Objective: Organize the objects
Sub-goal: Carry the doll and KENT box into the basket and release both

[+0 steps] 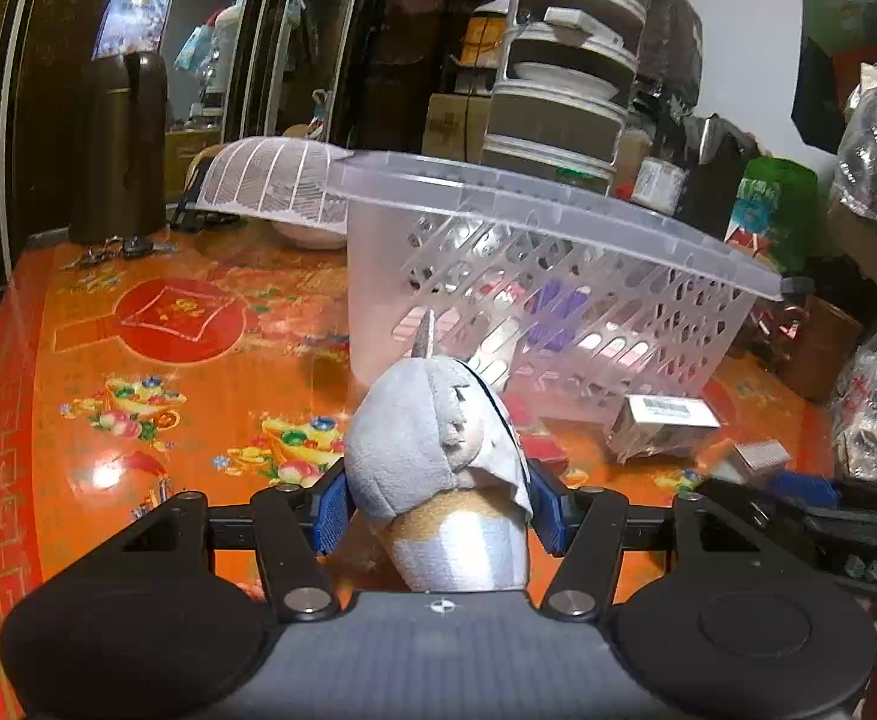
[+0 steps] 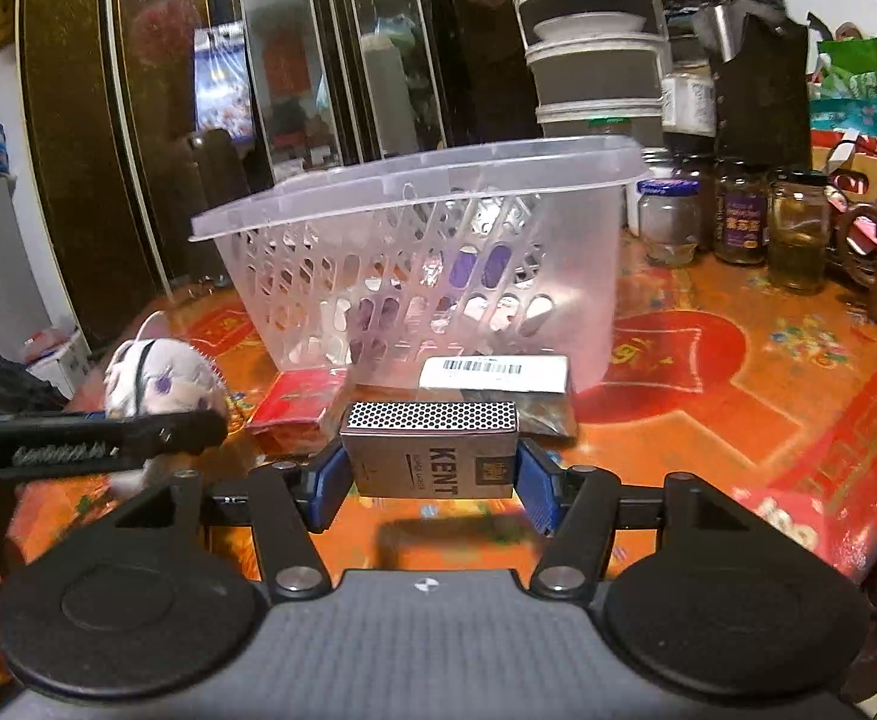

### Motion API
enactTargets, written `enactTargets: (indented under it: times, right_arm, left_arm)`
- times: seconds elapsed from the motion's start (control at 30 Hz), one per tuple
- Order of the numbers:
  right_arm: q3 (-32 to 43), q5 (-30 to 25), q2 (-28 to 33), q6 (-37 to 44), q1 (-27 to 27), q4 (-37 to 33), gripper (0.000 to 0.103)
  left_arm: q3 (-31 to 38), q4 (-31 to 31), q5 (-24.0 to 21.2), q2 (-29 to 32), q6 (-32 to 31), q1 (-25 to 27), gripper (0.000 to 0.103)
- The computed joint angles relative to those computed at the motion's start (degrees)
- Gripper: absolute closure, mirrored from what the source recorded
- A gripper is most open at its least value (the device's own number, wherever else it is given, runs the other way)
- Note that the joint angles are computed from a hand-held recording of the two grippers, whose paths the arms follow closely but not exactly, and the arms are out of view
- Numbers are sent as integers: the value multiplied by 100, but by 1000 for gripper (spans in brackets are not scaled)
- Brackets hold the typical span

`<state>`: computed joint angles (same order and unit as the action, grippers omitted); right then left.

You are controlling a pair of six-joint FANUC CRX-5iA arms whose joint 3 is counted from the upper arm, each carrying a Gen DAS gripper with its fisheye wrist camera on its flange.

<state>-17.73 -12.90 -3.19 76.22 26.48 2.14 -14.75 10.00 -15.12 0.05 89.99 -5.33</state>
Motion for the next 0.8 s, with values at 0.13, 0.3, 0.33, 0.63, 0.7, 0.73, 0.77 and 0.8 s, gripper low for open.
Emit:
enactTargets:
  times: [0.13, 0.3, 0.33, 0.63, 0.7, 0.73, 0.77, 0.8]
  right_arm:
    - [-133, 39, -269, 623, -70, -639, 42]
    - [67, -370, -506, 1989, -297, -1951, 42]
    - [176, -529, -542, 2399, -411, -2338, 42]
    - [1194, -1413, -650, 4100, -1186, -3910, 42]
    - [1444, -1434, -539, 4002, -1166, -3738, 42]
    - [1567, -1430, -473, 3983, -1146, -3645, 41]
    - [1645, -1348, -412, 3783, -1059, -3350, 41]
    - [1719, -1304, -352, 3580, -992, -3080, 41]
  left_arm:
    - [-338, 772, 409, -93, -800, -35, 41]
    - [-700, 1904, 528, -249, -2000, -149, 41]
    - [-713, 1883, 443, -322, -2035, -152, 41]
    - [-360, 1998, -133, -776, -2027, -39, 41]
    - [-133, 2037, -241, -715, -2053, -14, 41]
    - [27, 2039, -318, -655, -2073, 3, 41]
    - [176, 2008, -381, -594, -2074, 11, 41]
    - [293, 2046, -378, -531, -2131, 9, 41]
